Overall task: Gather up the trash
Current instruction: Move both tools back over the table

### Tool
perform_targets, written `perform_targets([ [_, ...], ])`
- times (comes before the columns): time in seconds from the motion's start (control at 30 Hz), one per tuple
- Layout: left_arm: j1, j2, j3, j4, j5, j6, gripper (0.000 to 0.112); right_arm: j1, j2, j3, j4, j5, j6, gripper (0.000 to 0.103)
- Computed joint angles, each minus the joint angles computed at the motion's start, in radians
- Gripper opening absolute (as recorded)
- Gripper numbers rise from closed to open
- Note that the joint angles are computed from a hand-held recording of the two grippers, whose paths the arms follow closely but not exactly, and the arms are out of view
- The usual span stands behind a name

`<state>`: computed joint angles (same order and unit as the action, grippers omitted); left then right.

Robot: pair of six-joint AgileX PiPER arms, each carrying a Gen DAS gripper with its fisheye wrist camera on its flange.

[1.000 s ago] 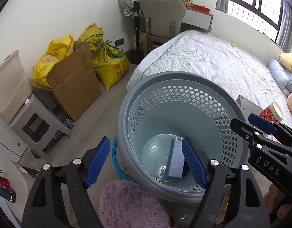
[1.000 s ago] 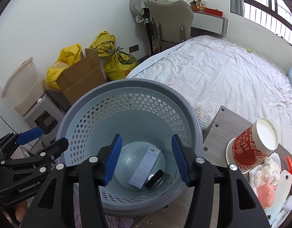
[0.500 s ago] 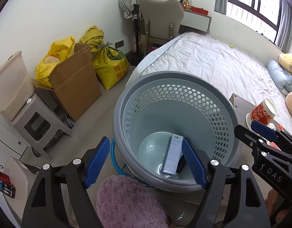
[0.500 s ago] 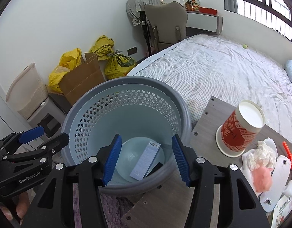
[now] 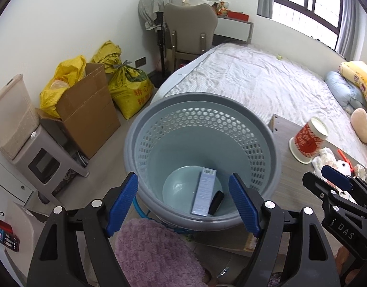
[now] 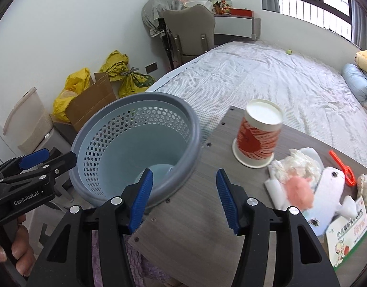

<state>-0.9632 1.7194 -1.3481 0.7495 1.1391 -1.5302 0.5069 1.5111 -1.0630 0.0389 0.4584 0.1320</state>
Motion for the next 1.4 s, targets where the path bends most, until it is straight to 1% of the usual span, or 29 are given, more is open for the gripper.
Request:
perform_targets([
  [0.1,-0.021,0.021,-0.033,0.001,0.009,0.008,0.077,-0.02,-0.049,0.048,-0.013,-0.008,0.009,0.053],
  [0.23,-0.053,0.05,-0.076,0.002,0.016,0.02,0.078,-0.06,-0.118,0.108,0.012,-0.011,-0.016,0.054],
  [0.33,-0.068,0.07,-0.107,-0.004,0.016,0.032,0.078,-0.103,-0.163,0.145,0.05,-0.007,-0.064,0.054],
  [0.57,-0.103,0.127,-0.197,-0.01,0.032,0.065,0.078,-0.175,-0.254,0.22,0.065,0.007,-0.089,0.054],
  [0.87,-0.145,0.211,-0.331,-0.017,0.062,0.126,0.078,-0.326,-0.368,0.309,0.169,0.028,-0.236,0.054],
  [0.93,-0.151,0.234,-0.367,-0.023,0.066,0.144,0.078,-0.375,-0.389,0.327,0.217,0.04,-0.296,0.054],
  [1.1,-0.154,0.283,-0.434,-0.044,0.058,0.188,0.078,-0.481,-0.424,0.358,0.281,0.076,-0.385,0.054],
  [1.23,-0.151,0.321,-0.495,-0.064,0.055,0.234,0.078,-0.59,-0.449,0.378,0.331,0.107,-0.471,0.054],
  [1.4,-0.15,0.404,-0.624,-0.093,0.066,0.305,0.078,-0.74,-0.45,0.398,0.41,0.138,-0.605,0.054],
])
